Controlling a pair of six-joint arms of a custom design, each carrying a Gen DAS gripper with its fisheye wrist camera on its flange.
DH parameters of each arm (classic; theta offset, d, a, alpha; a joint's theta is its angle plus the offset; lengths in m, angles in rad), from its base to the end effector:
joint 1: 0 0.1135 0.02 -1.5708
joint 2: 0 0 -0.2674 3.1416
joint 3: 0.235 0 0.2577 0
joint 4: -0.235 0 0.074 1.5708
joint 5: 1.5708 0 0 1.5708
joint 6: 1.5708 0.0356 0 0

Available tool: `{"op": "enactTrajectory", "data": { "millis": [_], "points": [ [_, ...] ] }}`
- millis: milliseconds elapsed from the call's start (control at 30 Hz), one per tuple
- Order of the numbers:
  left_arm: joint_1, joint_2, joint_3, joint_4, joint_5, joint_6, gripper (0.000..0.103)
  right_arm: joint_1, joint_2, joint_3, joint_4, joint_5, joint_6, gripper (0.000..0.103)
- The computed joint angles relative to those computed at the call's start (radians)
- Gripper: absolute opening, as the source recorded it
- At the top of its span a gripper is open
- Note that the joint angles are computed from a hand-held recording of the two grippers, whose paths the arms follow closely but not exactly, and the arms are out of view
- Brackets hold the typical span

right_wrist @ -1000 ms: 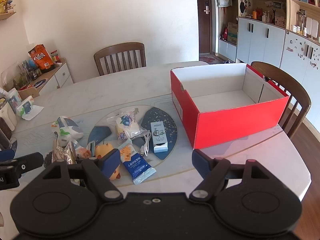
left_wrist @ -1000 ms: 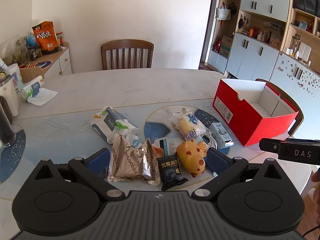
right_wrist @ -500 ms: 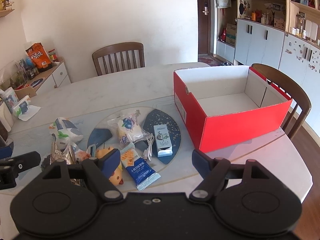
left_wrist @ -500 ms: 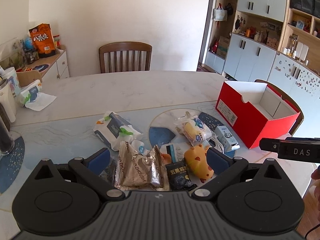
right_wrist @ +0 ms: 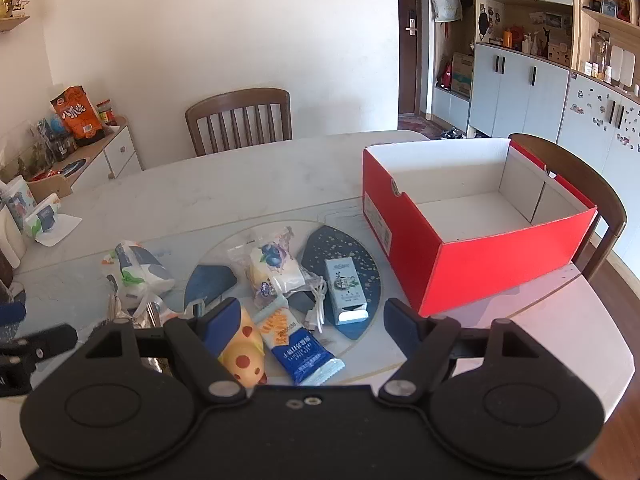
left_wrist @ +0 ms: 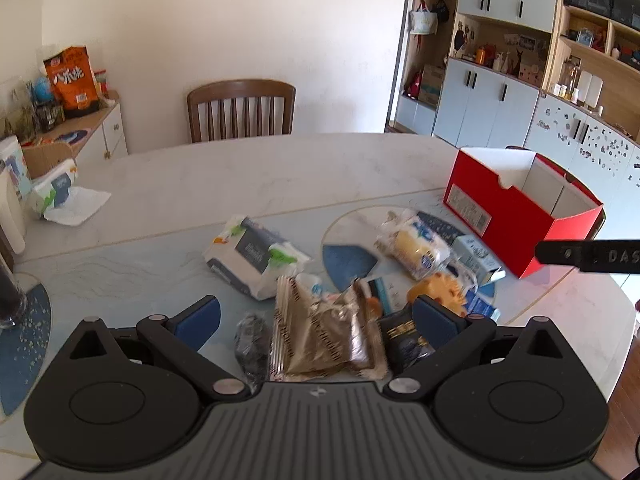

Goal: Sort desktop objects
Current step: 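Move right tool toward white tea box while left tool approaches black packet, then close right tool on white tea box while left tool grasps black packet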

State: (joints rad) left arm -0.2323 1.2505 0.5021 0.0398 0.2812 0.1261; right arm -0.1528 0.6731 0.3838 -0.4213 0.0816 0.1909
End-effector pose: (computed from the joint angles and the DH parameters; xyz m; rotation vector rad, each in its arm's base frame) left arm 0.2337 -0.0654 0.1703 0.5498 2.2062 -0.3761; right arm 0.1490 -0.0259 0.1948 0.4318 2.2383 -0.0731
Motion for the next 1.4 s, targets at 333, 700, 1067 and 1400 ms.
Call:
{"op": "enactTrajectory", "data": {
  "millis": [333, 700, 1067, 1400],
  "points": [
    [0.02, 0.192, 0.033, 0.111, -0.027, -0.043, 0.102, -0.079, 0.186, -0.01, 0.177, -0.057, -0.12, 0.078],
    [0.028, 0.314, 0.06, 0.163, -0.115, -0.076, 0.094, -0.144, 0.551, 0.03, 0.451, -0.123, -0.238, 0.077],
    [0.056, 0.381, 0.084, 0.18, -0.151, -0.077, 0.078, -0.171, 0.758, 0.09, 0.56, -0.101, -0.261, 0.076],
    [0.073, 0.46, 0.134, 0.17, -0.124, -0.069, 0.059, -0.166, 0.874, 0.137, 0.584, -0.087, -0.264, 0.073]
  ]
}}
